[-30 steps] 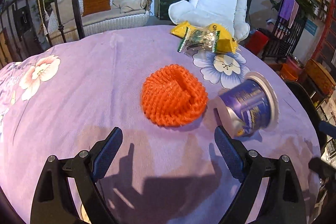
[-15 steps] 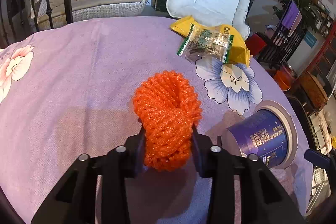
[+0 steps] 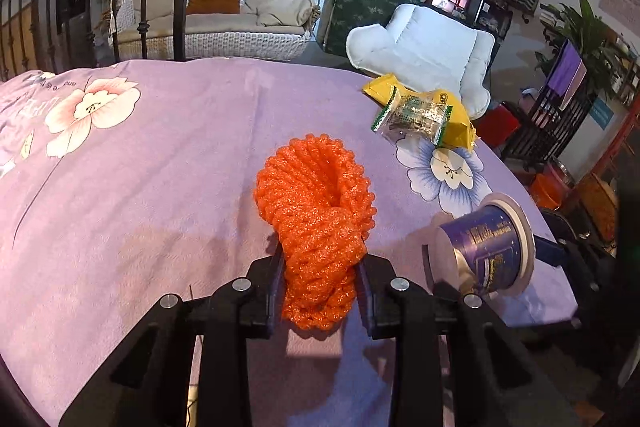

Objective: Collect trash
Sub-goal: 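Grasp the orange foam net with the left tool while the right tool grasps the blue yogurt cup, then carry the orange foam net and blue yogurt cup over the black bin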

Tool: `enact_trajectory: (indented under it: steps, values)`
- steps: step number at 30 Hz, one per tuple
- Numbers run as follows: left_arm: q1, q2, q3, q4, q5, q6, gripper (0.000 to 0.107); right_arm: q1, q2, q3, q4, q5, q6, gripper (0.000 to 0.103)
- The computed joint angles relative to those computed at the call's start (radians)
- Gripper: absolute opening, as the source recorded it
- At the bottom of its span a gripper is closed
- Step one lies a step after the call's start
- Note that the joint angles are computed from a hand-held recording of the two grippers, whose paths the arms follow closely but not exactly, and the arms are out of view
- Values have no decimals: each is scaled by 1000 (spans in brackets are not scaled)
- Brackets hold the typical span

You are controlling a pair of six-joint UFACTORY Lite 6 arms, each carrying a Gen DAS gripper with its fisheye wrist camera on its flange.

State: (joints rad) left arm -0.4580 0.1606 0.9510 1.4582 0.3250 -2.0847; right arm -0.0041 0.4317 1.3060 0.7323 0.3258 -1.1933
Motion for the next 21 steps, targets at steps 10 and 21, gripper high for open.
enact_trajectory:
  steps: [10,21]
  values:
    - [-43,-21,-38,24,10,-46,30,-101,0,0,187,149,-187,54]
    - [-192,-50,-24,-35,109,-18,30,-323,-103,-59,328,388,-371,54]
